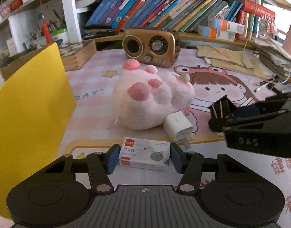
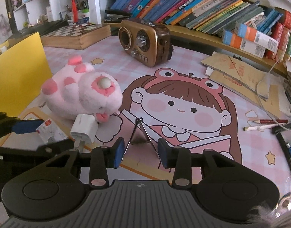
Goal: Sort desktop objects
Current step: 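Grasp the small white box with the left tool while the right tool grasps the black binder clip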
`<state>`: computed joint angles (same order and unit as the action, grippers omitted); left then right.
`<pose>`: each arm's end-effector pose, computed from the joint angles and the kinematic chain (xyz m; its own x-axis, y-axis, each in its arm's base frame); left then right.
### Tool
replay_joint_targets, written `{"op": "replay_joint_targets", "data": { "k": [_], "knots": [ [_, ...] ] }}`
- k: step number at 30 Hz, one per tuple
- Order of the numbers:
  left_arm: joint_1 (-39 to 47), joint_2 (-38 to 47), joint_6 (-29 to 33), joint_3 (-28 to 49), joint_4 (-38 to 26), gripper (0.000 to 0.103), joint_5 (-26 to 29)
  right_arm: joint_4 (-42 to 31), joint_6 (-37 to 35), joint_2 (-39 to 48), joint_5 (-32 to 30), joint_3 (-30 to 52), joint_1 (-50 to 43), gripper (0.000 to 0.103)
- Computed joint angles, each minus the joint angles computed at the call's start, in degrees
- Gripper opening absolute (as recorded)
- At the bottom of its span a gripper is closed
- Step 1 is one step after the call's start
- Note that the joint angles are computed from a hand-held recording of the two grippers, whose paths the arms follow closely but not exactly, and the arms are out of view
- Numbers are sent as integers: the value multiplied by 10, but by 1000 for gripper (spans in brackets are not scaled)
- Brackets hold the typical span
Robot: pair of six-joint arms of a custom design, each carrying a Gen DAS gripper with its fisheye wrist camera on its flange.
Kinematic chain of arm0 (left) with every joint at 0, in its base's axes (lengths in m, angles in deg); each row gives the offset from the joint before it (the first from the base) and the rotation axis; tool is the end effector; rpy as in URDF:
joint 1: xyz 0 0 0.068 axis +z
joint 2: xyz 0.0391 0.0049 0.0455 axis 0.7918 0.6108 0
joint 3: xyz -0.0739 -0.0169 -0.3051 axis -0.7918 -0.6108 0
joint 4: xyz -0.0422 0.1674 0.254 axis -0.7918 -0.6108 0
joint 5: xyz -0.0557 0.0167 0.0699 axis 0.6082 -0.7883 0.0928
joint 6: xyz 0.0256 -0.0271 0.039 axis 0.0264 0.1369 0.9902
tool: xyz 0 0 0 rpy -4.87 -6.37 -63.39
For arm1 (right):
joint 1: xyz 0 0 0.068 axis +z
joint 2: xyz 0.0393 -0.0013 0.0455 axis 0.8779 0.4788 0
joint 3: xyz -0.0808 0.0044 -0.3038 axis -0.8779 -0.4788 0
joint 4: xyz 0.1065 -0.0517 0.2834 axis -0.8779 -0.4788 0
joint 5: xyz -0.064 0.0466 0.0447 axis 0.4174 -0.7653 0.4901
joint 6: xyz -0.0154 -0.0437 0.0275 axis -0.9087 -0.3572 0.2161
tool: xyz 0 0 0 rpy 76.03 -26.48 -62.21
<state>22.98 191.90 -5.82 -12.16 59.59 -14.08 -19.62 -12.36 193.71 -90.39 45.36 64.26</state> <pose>0.2023 -0.0998 0.0278 -0.7077 0.0859 -0.7013 0.0626 0.9963 0.0589 0.2708 0.0225 0.0254 -0.6657 -0.2891 -0.6880 -0.4066 0.9135 0.0096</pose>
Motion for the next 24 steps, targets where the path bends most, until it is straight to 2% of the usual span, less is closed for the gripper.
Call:
{"op": "replay_joint_targets", "data": {
  "k": [3, 7, 11, 24],
  "knots": [
    [-9, -31, -22, -21, -2, 55, 0, 15, -17, -10, -4, -13, -2, 28],
    [-20, -80, -32, -50, -3, 55, 5, 8, -37, -34, -13, -27, -7, 23],
    [-38, -137, -52, -72, -30, 55, -1, -3, -37, -57, -26, -41, -16, 20],
    [-127, -338, -153, -118, -191, 55, -59, -5, -65, -134, -62, -115, -50, 20]
  ]
}}
